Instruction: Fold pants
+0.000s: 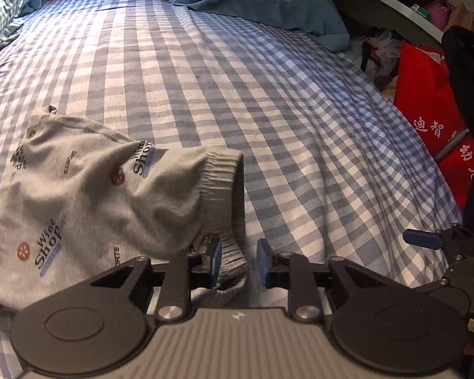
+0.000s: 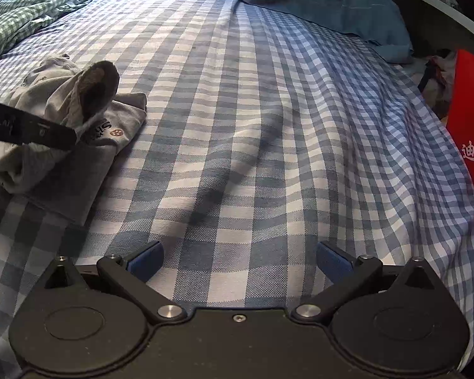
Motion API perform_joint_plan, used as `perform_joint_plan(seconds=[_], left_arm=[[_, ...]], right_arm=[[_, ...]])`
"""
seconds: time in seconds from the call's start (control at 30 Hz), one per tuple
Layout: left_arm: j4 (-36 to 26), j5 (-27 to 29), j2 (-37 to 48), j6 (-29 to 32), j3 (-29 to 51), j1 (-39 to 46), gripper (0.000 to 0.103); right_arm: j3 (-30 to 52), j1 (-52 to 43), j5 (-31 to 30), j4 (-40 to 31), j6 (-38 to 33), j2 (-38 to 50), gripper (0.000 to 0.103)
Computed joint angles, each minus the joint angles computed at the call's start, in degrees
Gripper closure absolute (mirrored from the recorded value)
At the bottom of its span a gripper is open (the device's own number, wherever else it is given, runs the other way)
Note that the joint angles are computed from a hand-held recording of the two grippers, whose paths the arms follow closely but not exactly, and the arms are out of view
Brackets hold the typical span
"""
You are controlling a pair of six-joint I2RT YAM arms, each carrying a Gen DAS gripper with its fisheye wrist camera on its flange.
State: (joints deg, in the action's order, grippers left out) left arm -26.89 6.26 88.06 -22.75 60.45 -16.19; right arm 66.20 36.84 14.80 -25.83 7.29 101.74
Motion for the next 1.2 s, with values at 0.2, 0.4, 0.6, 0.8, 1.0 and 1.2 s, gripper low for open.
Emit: perform_joint_plan(seconds=[0.2, 0.4, 0.6, 0.8, 1.0, 1.2], left_arm=[[-3.53, -4.17, -7.84, -6.70, -3.26, 1.12, 0.016], [-13.86, -8.62, -14.37, -14.17, -6.18, 10.94, 0.003], [-16.26, -8.12, -12.81, -18.95, -6.08, 22.87, 0.002], [-15.48, -5.43, -5.90, -17.90, -4.83, 26.63, 0.001], [-16.95, -5.08, -1.87, -15.17, -3.87, 25.99, 0.001], [-19.05, -4.21, -2.22, -14.51, -4.50, 26.79, 0.001]], right_arm=[[8.69, -1.04, -3.17, -1.30, -1.59, 5.95, 0.001], [22.69, 0.10, -9.83, -5.29, 3.03, 14.43, 0.001], [39.40, 3.18, -15.46, -14.87, 11.81, 24.83, 0.001], [42.10, 5.54, -10.06, -22.99, 13.66, 28.27, 0.001], [31.81, 2.98, -13.38, -17.76, 16.09, 22.33, 0.001], [30.35, 3.22, -13.29, -17.71, 16.03, 20.15, 0.001]])
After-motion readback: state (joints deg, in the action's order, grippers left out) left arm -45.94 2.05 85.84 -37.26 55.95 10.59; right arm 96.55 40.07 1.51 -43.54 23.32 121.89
